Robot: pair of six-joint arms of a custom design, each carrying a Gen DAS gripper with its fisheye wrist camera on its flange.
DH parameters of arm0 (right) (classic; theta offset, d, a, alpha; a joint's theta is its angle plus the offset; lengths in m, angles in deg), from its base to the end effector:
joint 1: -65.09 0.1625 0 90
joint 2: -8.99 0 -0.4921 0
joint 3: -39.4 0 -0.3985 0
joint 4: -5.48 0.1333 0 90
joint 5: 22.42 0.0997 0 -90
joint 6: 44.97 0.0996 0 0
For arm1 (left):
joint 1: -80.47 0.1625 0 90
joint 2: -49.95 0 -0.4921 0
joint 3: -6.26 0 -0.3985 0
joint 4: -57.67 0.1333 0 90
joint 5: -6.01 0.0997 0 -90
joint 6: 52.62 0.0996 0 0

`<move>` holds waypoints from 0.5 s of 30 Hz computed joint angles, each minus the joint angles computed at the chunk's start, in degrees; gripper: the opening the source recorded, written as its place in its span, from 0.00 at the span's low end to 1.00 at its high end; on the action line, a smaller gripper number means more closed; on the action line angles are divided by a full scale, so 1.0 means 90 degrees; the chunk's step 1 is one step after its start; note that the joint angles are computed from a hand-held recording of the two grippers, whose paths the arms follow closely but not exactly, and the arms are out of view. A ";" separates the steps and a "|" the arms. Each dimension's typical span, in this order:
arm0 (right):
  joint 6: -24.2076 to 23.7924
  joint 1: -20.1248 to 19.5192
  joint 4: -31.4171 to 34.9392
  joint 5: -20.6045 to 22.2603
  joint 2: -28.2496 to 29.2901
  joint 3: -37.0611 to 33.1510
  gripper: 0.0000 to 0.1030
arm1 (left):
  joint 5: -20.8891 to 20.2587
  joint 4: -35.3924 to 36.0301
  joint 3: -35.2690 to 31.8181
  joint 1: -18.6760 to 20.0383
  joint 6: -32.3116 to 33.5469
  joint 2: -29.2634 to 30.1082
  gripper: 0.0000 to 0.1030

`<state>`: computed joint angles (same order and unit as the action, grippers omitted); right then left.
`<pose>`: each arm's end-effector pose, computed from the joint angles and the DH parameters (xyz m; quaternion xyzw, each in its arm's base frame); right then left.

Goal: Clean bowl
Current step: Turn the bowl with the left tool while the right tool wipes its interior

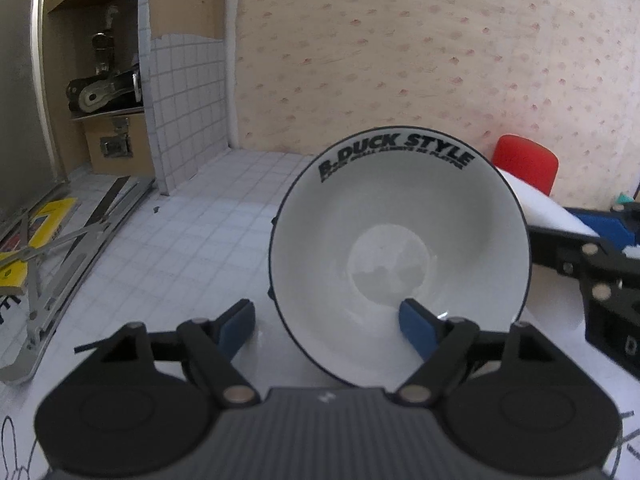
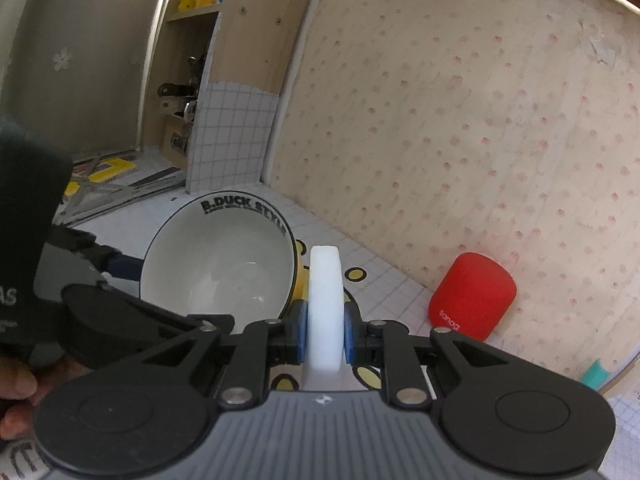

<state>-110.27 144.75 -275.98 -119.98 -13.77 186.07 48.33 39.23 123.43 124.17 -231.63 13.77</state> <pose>0.0535 -0.3765 0.0766 0.3502 -0.7527 0.4046 0.3834 -0.1477 -0.4274 -0.0461 0.2685 0.8524 -0.3515 0.2788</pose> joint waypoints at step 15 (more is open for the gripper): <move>-0.0046 -0.0207 -0.0169 0.0026 0.0236 0.0136 0.17 | 0.0048 -0.0005 -0.0008 0.0028 0.0040 -0.0017 0.78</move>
